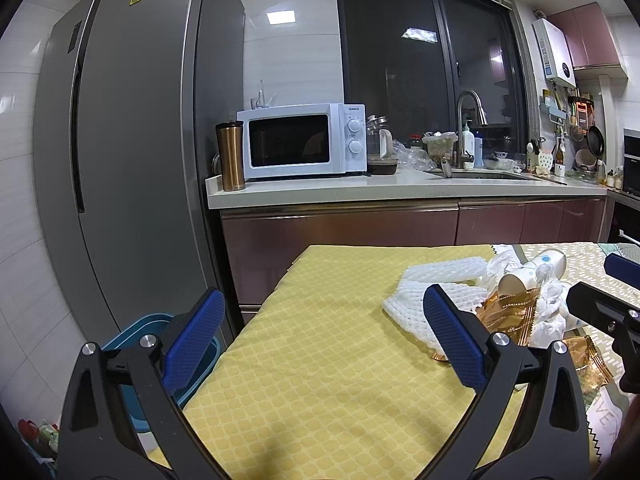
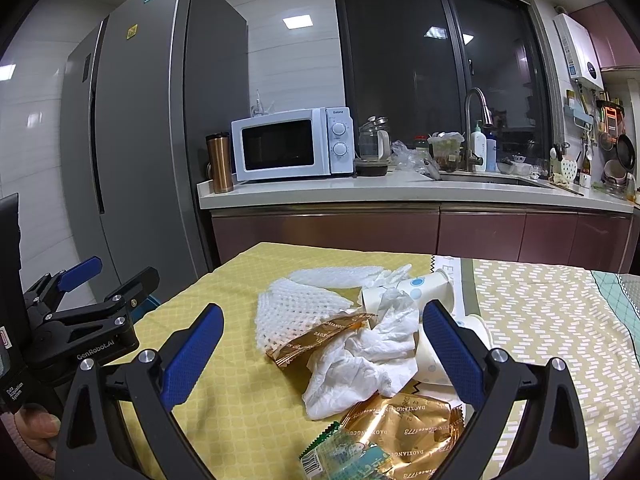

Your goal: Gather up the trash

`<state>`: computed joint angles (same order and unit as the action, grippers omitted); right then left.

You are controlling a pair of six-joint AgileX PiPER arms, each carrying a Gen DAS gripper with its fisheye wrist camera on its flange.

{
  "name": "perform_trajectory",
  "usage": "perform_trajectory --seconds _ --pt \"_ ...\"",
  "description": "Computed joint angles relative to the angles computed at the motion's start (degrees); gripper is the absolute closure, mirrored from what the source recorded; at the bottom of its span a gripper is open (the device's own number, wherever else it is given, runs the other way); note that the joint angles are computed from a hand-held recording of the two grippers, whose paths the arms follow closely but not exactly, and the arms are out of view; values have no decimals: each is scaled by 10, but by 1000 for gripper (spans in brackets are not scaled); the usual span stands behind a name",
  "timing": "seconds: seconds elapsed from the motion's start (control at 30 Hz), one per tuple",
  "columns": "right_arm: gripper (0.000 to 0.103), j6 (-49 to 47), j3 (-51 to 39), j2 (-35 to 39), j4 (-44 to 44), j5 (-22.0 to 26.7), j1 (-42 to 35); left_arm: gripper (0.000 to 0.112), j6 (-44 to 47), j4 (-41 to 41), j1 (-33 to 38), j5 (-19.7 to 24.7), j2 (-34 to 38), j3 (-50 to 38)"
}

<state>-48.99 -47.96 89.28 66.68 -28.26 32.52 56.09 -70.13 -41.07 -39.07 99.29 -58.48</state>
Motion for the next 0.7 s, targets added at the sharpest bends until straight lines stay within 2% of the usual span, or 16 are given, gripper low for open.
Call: perform_trajectory --seconds 0.7 --pt "7 10 8 -13 -11 18 -12 14 -1 0 -1 -1 0 1"
